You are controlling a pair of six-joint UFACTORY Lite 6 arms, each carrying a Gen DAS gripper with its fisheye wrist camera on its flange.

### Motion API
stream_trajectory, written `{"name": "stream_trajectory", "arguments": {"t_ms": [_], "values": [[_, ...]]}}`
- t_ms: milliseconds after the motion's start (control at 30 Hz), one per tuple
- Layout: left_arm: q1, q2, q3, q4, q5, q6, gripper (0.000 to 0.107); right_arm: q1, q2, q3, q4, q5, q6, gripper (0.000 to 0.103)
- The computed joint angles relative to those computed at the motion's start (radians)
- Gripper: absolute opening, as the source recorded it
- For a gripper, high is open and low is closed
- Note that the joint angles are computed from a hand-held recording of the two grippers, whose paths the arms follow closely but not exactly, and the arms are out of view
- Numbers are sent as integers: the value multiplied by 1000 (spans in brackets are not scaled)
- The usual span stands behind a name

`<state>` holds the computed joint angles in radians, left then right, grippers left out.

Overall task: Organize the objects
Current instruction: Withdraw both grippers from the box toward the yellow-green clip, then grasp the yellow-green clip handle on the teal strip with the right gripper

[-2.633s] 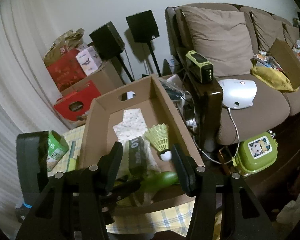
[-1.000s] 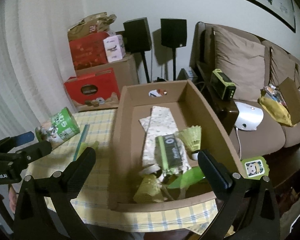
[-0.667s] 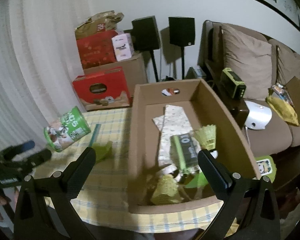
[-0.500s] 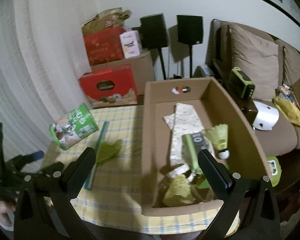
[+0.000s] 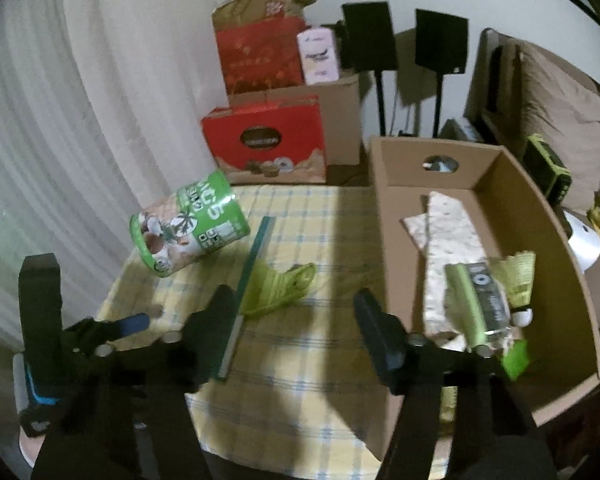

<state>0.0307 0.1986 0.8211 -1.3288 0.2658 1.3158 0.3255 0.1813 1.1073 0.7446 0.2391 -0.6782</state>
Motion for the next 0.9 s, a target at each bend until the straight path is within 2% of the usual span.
{"name": "stream_trajectory", "arguments": {"t_ms": [67, 267, 533, 667, 900], "values": [[-5, 42, 30, 18, 17, -21, 86, 8, 66, 54, -28, 11, 40, 44], [-36, 124, 96, 52, 10, -67, 79, 30, 258, 210, -279, 5, 339, 37], [-46, 175, 126, -3, 4, -34, 78, 52, 379, 301, -480, -28, 557, 37], [-58, 201, 156, 56, -4, -104, 69, 64, 431, 346, -598, -29, 676, 37], [-66, 246, 177, 55, -14, -114, 66, 66, 532, 444, -656, 4, 740, 37]]}}
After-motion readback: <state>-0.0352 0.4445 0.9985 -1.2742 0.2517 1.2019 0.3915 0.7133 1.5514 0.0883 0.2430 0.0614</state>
